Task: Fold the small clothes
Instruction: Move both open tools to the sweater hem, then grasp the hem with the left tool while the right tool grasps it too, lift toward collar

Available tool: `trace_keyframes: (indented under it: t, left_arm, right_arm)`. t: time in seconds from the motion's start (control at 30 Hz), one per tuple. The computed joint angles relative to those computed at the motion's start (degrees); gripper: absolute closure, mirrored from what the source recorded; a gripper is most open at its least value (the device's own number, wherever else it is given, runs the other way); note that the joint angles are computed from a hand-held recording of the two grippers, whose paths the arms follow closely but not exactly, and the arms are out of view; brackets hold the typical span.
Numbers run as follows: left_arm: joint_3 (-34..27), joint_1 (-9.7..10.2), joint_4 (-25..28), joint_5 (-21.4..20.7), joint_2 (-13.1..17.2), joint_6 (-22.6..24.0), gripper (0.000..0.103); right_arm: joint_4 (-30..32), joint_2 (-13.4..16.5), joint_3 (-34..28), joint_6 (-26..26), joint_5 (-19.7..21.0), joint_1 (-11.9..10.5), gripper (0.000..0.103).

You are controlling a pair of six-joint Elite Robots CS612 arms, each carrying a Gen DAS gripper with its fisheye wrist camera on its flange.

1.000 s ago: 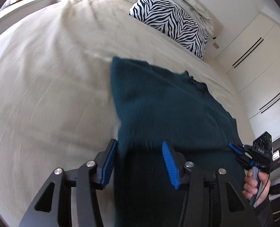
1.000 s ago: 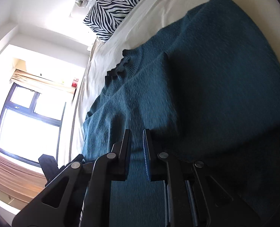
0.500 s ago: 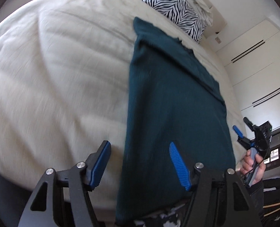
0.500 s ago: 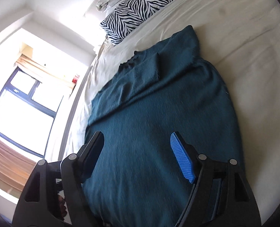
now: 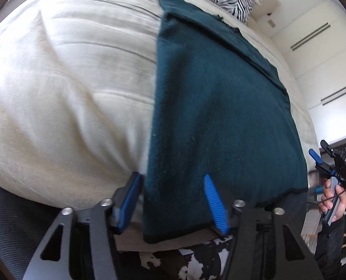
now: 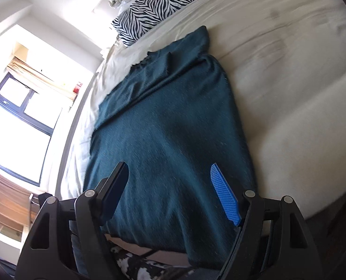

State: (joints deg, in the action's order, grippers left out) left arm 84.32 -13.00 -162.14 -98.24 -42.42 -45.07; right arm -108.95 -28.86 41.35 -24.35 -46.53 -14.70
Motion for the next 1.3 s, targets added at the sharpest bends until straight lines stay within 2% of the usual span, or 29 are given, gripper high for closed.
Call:
trace_keyframes:
  t: [0.07,0.13,0.27,0.37,0.53,0.7,0.8,0.87,0.97,1.0,1.17,1.3]
  left_arm:
    - [-0.3,0.0,0.8,-0.3,0.1,0.5,0.063]
    - [0.0,0.13,0.9,-0.9,0.1,0.6,0.069]
    - [0.3,0.17,0.8,-1.8,-0.1,0.7,0.069]
    - [0.2,0.19,1.7,-2.3,-0.1,1.3,0.064]
    - [-0.8,-0.06,3.1,-2.1,0.1,2.7,0.066]
    - [-1.3,-0.29,5.1,-2.7,0.2,5.0,0.089]
    - [-1.2,-0.19,4.9,-3.4,0.3,5.4,0.093]
    - [-1.1,-0.23,5.2,-3.5,0.1,6.2,0.095]
    - [-0.9,-0.21,5.0,-3.5,-0.1,6.9,0.096]
    - [-0.8,-0.18,4.9,-3.5,-0.1,7.0,0.097]
    - [-0.3,-0.08,4.0,-4.3,-0.5,8.1,0.098]
    - [0.4,0.88,-2.1,-8.7,-0.4,4.5,0.098]
  right_arm:
    - [0.3,-0.6,0.5,-0.4,-2.2,-0.2,0.03]
    - [0.3,-1.0,0.5,-0.4,-5.7,-0.2,0.03]
    - [3.0,-1.6,0.4,-1.6,-10.3,-0.6,0.03]
    - [6.4,-1.1,-1.1,-3.3,-12.8,-0.6,0.031]
    - [11.3,0.5,-3.9,-4.0,-17.3,-0.2,0.032]
    - [14.4,1.5,-5.7,-5.2,-21.1,0.3,0.035]
    - [18.0,2.9,-8.3,-5.5,-22.7,0.6,0.044]
    - [20.6,3.9,-9.8,-6.3,-23.8,0.8,0.055]
    - [21.8,4.4,-10.2,-5.9,-23.0,0.6,0.071]
    - [21.7,4.3,-9.8,-5.7,-22.2,0.4,0.071]
    - [20.6,2.4,-6.4,-7.7,-19.5,-0.1,0.094]
    - [19.4,1.3,-5.1,-7.7,-13.1,-0.8,0.096]
